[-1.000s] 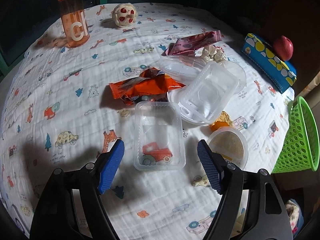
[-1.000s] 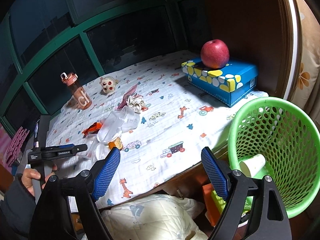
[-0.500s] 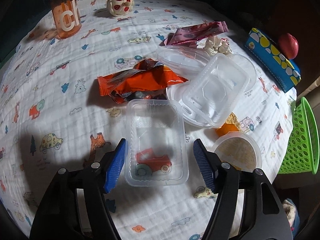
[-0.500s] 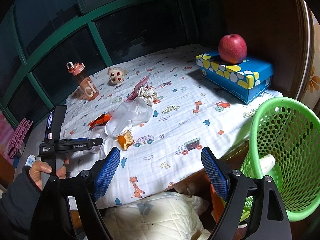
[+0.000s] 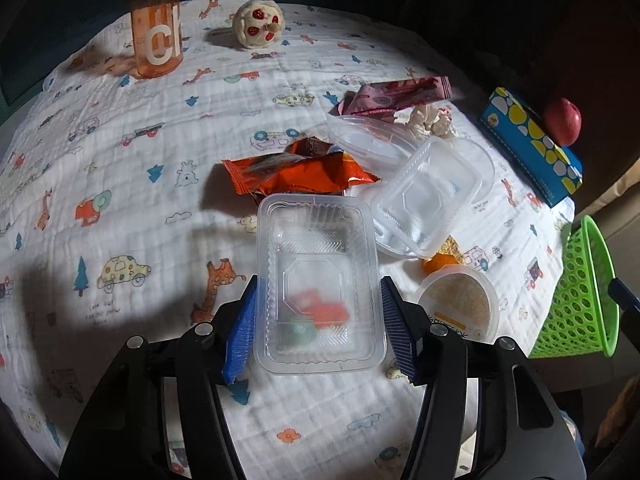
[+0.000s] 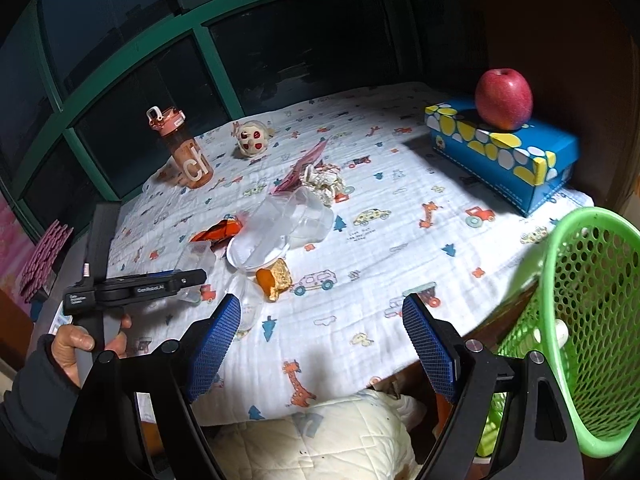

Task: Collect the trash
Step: 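Move the left gripper back to the clear plastic tray on the bed, then grasp the clear plastic tray with the left gripper while the right gripper grasps a clear plastic cup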

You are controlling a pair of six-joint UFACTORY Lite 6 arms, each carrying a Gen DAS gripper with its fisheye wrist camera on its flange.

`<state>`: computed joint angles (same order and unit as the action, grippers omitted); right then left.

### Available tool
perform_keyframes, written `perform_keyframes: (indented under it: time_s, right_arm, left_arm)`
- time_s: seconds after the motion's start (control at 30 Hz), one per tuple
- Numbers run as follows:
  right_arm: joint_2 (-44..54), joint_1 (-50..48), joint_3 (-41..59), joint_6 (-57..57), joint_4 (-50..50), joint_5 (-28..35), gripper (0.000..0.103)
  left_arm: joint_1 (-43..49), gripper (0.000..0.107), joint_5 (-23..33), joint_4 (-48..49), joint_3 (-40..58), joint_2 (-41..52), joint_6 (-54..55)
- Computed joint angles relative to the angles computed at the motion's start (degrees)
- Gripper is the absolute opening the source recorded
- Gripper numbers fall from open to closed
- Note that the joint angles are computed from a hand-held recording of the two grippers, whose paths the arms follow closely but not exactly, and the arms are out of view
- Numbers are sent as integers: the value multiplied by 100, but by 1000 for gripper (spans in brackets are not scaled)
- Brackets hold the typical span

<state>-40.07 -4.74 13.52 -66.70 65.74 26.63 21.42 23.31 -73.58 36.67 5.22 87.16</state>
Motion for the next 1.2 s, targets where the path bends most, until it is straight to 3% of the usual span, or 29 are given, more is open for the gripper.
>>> perform_keyframes:
  time_s: [0.13,0.3,0.5,0.63,0.9,1.13,1.2]
  right_arm:
    - [632,713,145,-527,788,-454,80]
    - [1637,1571,369,-2008,2574,-847,80]
    - [2994,2312,799,-4165,5119,-856,80]
    - [3838,2637,1156,-4916,6154,-707,77]
    - [5152,2860,1895,-5115,6840,-555,65]
    - [5336,2733,1921,-4891,6610,-319,37]
    - [5222,2671,1819,-4839,6553,-264,35]
  left_arm:
    - [410,57,313,344,-42,-415,-228]
    - [875,57,612,583,-70,-759,-313]
    - [1222,57,822,641,-125,-874,-221]
    - [1361,57,893,653,-168,-921,-145]
    - [1476,57,954,631,-182,-859,-36]
    - [1418,57,980,590,-266,-905,7]
    - [1383,57,988,602,-303,-975,-31]
